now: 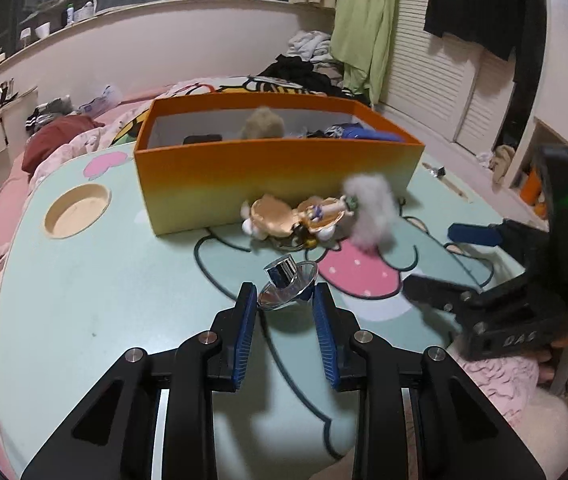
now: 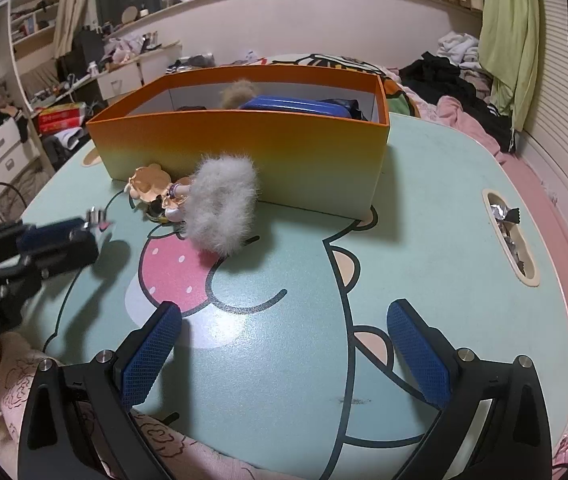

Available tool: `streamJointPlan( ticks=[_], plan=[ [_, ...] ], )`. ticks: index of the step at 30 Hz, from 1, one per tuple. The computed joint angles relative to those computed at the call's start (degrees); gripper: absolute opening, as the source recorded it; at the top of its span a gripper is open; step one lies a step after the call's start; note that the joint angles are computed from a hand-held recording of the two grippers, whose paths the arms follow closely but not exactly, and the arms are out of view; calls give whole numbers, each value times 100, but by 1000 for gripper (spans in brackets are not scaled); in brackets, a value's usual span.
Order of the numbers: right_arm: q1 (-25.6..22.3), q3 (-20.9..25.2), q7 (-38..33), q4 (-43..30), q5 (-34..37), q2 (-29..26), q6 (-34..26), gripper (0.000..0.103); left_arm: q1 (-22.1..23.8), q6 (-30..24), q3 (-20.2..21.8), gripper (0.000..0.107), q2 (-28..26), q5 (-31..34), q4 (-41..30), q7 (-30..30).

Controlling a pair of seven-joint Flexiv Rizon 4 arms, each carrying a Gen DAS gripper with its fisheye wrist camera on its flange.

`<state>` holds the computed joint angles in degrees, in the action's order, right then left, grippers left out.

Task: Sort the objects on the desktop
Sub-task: 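Put the silver ornament in the box with left gripper while right puts white fur ball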

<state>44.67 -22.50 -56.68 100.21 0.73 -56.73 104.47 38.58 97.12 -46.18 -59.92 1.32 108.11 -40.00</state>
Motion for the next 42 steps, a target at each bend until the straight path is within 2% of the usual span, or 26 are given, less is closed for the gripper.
streamJointPlan(
  ticks=[3,4,5,8,10,11,12,13,14,15,17,20,23,25,27,29,30,31,32,33,35,36,37,39,41,42],
  plan=[
    [-537,612,-57,-30,-35,98,406,100,-101,-9,60,30,6,-76,-66,-91],
    [-675,763,-49,-69,-13,127,469,92,-106,-16,53,30,1,-72,-67,-93],
    [-748,845,-48,-99,5,154,466,86,-84,-5,24,30,-11,-40,-46,-69],
    [-1259,1431,-41,-424,-231,190,454,83,-14,33,-60,30,-49,20,-6,-35],
    [-1471,1691,-87,-727,-526,145,232,81,17,15,-100,30,-65,23,-11,-50],
    [-1490,1664,69,-844,-837,114,50,69,22,21,-109,30,-69,26,-13,-55],
    [-1450,1667,-54,-1041,-775,104,-408,58,5,55,-93,30,-62,28,-10,-72],
    [-1569,1856,-121,-1182,-793,90,-751,26,-2,97,-79,30,-54,43,-5,-87],
    [-1779,2104,-36,-1187,-992,69,-748,20,16,117,-89,30,-55,69,2,-93],
    [-1972,2340,-43,-1087,-1027,43,-405,20,40,134,-111,30,-61,95,13,-101],
    [-1966,2321,-54,-792,-887,103,106,20,115,149,-184,30,-62,141,40,-126],
    [-1367,1578,-38,-251,-266,302,762,20,273,141,-391,30,-48,194,93,-177],
    [-1083,1220,-186,-233,84,410,990,20,364,195,-708,30,-62,245,22,-245],
    [-985,1052,-271,-506,195,423,907,20,305,176,-901,30,-104,214,-225,-317],
    [-840,779,-294,-895,294,335,639,20,80,83,-919,30,-127,65,-624,-435],
    [-941,773,-195,-1354,167,193,207,22,-323,-208,-686,31,-98,-264,-1176,-586],
    [-1056,844,-79,-1646,34,86,-140,23,-535,-353,-500,36,-75,-453,-1424,-672],
    [-1195,962,74,-1914,-103,-25,-464,33,-883,-618,-127,51,-18,-785,-1775,-834],
    [-1356,1119,194,-2171,-234,-139,-725,51,-1113,-733,136,59,13,-1000,-1962,-933],
    [-1448,1165,321,-2392,-321,-281,-856,57,-1301,-791,339,65,-18,-1180,-2145,-1002],
    [-1246,699,648,-2544,-365,-460,-851,58,-1374,-628,393,65,-84,-1325,-2187,-909],
    [-1034,328,821,-2452,-302,-486,-706,58,-1287,-523,276,65,-120,-1322,-2106,-840],
    [-911,144,934,-2294,-281,-461,-435,58,-1042,-373,-28,66,-191,-1265,-1908,-712],
    [-778,32,818,-1868,-194,-329,307,64,-646,-244,-483,74,-304,-1063,-1605,-571],
    [-154,-640,613,-1462,287,-293,488,86,-301,11,-754,81,-331,-751,-1221,-514],
    [228,-1054,492,-1234,540,-311,464,89,-251,100,-726,81,-267,-637,-1109,-571]
  ],
)
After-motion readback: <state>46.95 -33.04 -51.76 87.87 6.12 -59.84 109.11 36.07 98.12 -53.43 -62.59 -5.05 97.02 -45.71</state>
